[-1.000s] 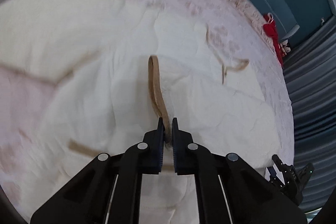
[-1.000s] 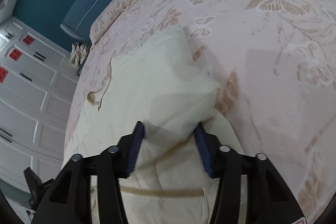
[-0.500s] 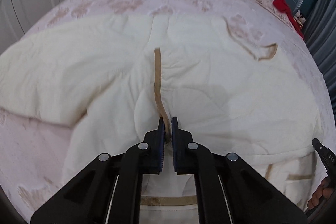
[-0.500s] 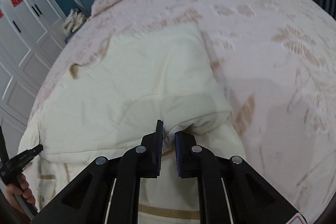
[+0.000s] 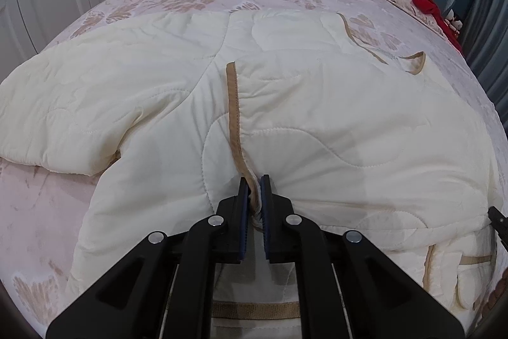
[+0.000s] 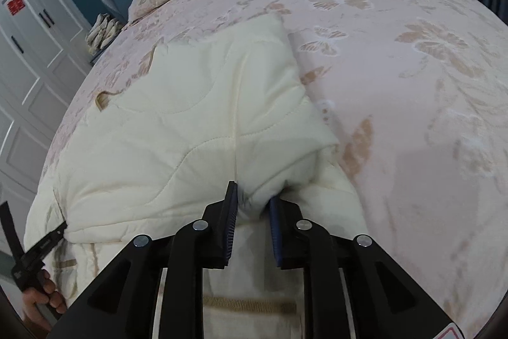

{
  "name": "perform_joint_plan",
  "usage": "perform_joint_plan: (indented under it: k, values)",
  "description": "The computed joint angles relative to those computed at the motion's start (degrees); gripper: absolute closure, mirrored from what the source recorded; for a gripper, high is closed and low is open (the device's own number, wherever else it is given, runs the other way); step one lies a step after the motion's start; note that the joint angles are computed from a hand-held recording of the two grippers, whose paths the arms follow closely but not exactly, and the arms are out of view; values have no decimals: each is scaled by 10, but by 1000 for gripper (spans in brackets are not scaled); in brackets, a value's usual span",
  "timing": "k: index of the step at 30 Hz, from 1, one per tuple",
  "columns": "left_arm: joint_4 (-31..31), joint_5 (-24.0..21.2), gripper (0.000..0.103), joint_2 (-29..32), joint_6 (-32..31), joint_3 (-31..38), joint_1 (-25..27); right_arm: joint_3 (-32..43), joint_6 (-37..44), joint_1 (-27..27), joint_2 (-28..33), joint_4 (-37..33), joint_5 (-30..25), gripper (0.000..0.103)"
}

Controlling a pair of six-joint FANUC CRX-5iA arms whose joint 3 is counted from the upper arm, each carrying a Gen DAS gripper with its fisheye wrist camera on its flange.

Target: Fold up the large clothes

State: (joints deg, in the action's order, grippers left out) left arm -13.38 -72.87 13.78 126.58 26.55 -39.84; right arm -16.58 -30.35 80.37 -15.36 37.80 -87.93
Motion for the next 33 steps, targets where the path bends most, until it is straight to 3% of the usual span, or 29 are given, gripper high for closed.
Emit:
perform_joint_plan:
  k: [3, 5, 8, 11, 12, 19, 22, 33]
  values:
    - [0, 1, 96, 1, -3, 0, 0, 61, 9, 31, 45, 11, -80, 81]
    - [-5, -1, 96, 1, -2, 2, -3, 101, 66, 32, 76, 33, -57, 82]
    - [-9, -10, 96, 6, -4, 11, -5, 198, 234, -2, 163, 27, 14, 85]
    - [-2, -23, 95, 8, -18, 19, -2, 261, 324, -38, 229, -13, 59, 102]
    - [3, -27, 95, 8, -27, 19, 0, 279, 338, -49, 247, -32, 57, 103]
    - [12, -9, 95, -1, -46, 0, 5, 238, 265, -55, 221, -58, 2, 103]
    - [-1, -3, 95, -3, -27, -4, -2, 191, 242, -58, 191, -70, 37, 103]
    - [-27, 37, 95, -19, -6, -35, -13, 224, 257, -49, 253, -41, -30, 103]
